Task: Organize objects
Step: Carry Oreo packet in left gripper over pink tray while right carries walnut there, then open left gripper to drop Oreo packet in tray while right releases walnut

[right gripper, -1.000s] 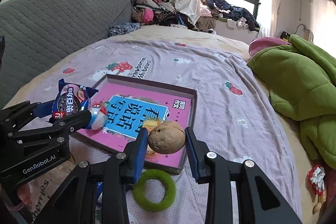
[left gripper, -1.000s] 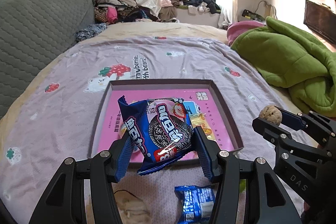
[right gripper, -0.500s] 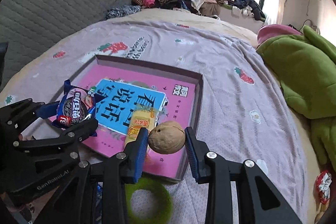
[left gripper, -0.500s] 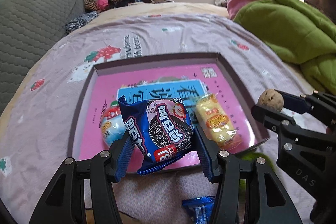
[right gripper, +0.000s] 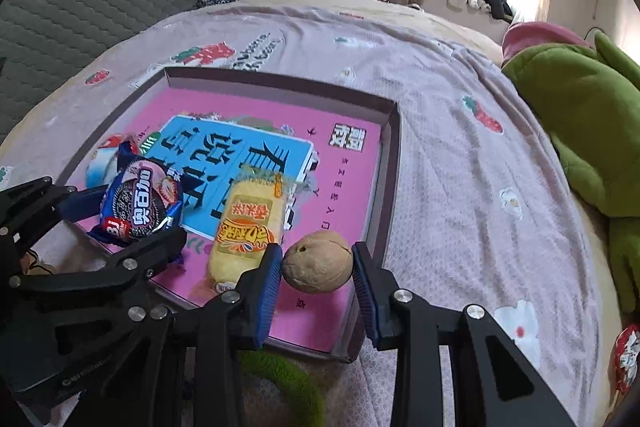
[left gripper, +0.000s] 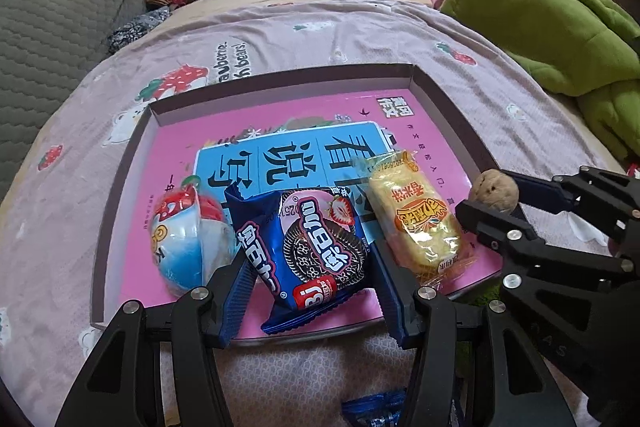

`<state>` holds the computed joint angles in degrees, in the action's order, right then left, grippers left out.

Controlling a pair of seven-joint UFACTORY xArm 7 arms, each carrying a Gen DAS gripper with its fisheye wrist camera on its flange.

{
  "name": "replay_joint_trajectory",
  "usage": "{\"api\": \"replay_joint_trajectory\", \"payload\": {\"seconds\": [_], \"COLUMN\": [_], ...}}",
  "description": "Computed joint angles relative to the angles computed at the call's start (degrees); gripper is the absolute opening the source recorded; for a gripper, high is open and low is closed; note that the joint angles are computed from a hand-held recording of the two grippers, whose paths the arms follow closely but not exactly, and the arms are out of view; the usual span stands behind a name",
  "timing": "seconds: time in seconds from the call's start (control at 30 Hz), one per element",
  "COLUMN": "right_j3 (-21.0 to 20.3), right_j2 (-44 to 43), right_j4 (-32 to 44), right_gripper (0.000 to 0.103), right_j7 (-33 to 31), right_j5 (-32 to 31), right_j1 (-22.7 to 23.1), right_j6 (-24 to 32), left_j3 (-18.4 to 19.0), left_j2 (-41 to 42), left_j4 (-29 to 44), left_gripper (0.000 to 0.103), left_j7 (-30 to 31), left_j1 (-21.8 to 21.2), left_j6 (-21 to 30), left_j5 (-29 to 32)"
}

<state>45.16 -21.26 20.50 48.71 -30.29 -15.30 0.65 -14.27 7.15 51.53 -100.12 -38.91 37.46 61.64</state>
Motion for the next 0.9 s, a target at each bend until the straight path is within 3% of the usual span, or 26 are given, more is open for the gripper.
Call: {"api": "replay_joint_trajectory", "payload": {"seconds": [0.33,0.63,0.9], "right_j3": [7.4,8.2,3.0], "right_j2": [2.5,4.1,6.6], "right_j4": [2.3,4.2,5.1], "right_gripper": [0.036,0.036,0.036], "right_j7": [3.6,7.8,10.5], "right_j5": [-5.7,-11.8,-16.3], "right_j1": [-7.8,-8.5,-4.5], "right_j6": [1.3,4.0,5.5], "left_j3": [1.0,1.5,1.8], "left_j2": [1.7,1.4,0.2], "left_j4": [0.5,0.0,-2.0], "left_gripper": [0.058,0.060,0.061], "left_j7": [3.6,4.3,2.7], "left_j1": [0.3,0.6,1.9], "left_j6": [-2.1,-3.1,-7.1], "left_j5": [-1.5,-3.2,-2.4]}}
